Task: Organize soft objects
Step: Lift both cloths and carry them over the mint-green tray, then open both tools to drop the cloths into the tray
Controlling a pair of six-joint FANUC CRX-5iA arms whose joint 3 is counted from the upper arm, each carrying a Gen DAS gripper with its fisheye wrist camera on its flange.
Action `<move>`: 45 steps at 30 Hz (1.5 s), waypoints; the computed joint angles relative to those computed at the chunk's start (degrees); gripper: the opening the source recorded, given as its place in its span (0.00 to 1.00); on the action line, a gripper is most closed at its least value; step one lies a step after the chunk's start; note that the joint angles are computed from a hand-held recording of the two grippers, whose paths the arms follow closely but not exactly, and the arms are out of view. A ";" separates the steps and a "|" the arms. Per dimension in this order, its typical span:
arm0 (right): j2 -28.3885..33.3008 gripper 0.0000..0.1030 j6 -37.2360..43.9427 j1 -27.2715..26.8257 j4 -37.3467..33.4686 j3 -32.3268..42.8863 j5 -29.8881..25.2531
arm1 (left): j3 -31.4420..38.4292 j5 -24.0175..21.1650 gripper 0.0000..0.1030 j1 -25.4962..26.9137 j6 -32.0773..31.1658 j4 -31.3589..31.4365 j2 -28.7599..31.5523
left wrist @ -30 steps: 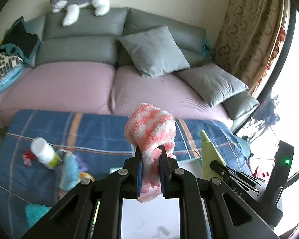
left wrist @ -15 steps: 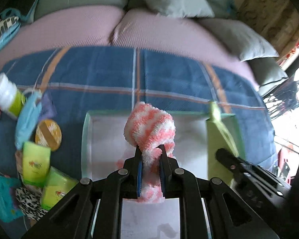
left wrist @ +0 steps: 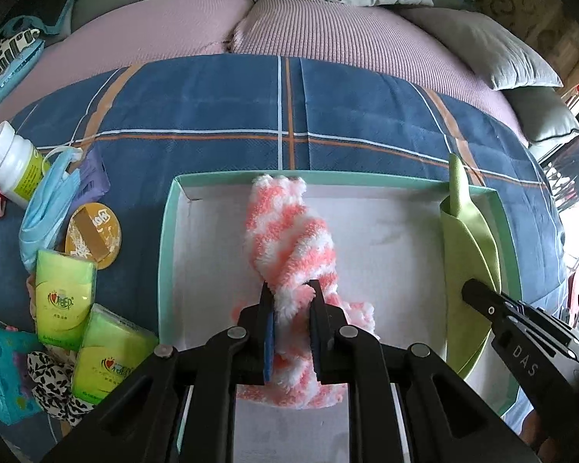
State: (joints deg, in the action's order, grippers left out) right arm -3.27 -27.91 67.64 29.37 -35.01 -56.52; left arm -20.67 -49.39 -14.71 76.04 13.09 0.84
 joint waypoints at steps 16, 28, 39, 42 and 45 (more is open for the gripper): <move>-0.12 0.16 0.53 0.48 -1.11 1.70 -4.54 | 0.27 -2.12 0.47 1.31 -2.10 1.90 -2.26; -0.96 0.35 -1.09 2.78 1.86 3.03 -9.56 | 0.78 -0.43 0.62 2.31 0.73 -0.18 -4.69; 2.88 0.73 3.59 1.34 2.28 6.51 -8.56 | 2.52 0.76 0.80 3.02 7.50 -7.19 -3.83; 3.81 0.80 4.72 1.17 2.43 7.35 -8.73 | 2.93 0.54 0.81 3.42 8.93 -8.18 -3.47; 4.78 0.83 5.51 1.21 2.55 8.19 -9.78 | 3.43 0.09 0.81 3.58 10.66 -9.69 -3.33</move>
State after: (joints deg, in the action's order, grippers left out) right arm 1.51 -22.40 68.85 31.93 -26.82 -66.31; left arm -17.24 -49.31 -11.13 86.70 3.40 -2.49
